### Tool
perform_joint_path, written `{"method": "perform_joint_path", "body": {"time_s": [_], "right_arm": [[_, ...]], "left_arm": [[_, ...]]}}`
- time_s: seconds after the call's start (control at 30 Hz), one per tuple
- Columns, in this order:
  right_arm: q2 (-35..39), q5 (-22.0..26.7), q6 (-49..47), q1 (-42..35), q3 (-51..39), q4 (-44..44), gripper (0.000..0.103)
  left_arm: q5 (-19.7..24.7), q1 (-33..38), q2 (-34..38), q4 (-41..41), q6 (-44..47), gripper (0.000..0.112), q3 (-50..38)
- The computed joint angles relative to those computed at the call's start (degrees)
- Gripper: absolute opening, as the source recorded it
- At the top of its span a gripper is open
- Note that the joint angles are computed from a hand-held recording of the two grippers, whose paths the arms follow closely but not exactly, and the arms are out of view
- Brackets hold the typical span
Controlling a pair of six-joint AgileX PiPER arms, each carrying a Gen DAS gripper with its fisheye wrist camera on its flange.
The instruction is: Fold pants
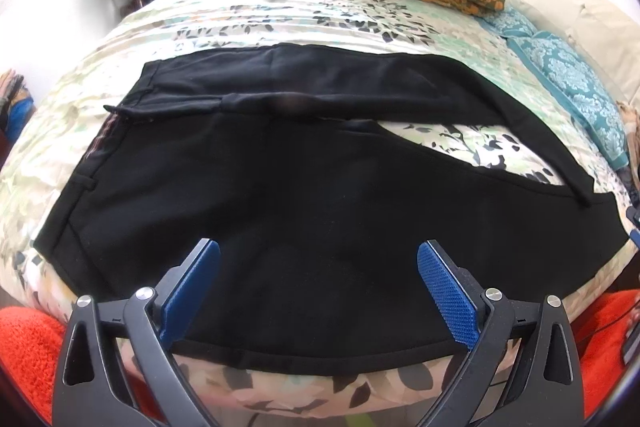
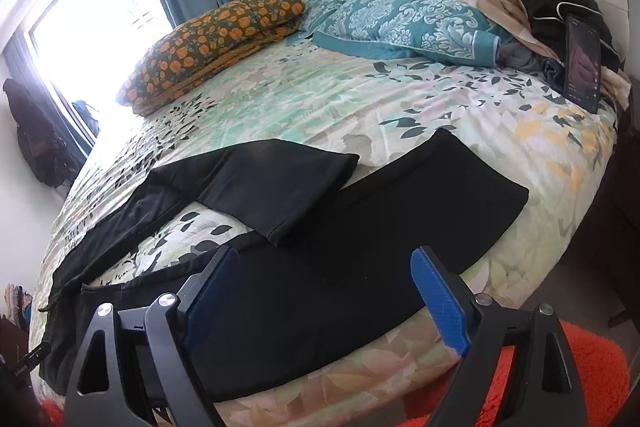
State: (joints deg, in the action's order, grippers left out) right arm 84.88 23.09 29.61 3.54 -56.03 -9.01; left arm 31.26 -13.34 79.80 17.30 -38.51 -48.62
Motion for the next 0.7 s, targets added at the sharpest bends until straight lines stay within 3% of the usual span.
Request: {"method": "perform_joint_path", "body": {"time_s": [0.1,0.2,0.3,0.37,0.4,0.43,0.57,0.7], "right_arm": [[6.74,4.91,-10.88,3.55,-7.00,2.05,0.087],[14.57,10.78,-12.94,8.49,-15.23,-6.75,0.084],[21.77,15.29,-14.06,11.16,-22.65,-14.93,0.059],[26.76,19.77,-17.72,11.79,-28.23,-16.46,0.050],[28.68,21.69,-19.22,12.01,-30.35,-17.61,0.023],[29.48,22.33,-20.39,12.01,-31.34,-18.61,0.010],[23.94,20.35,-21.76,11.05,-30.37,-16.75,0.009],[15.19,18.51,-24.13,9.75,-27.55,-12.79,0.009]], "left_arm": [[-0.21,0.46,-0.31,-0.59,0.38,0.100,0.71],[0.31,0.20,-0.50,1.44,-1.44,0.100,0.86],[0.26,1.19,-1.07,0.57,-0.81,0.100,1.45],[0.28,2.05,-1.03,-0.40,-0.12,0.100,1.75],[0.41,2.60,-0.91,-1.11,0.48,0.100,1.81],[0.51,3.24,-0.74,-2.08,1.48,0.100,1.75],[0.58,5.54,0.39,-5.93,5.40,0.100,0.88],[2.25,8.73,6.04,-14.06,13.15,0.100,-6.07]]}}
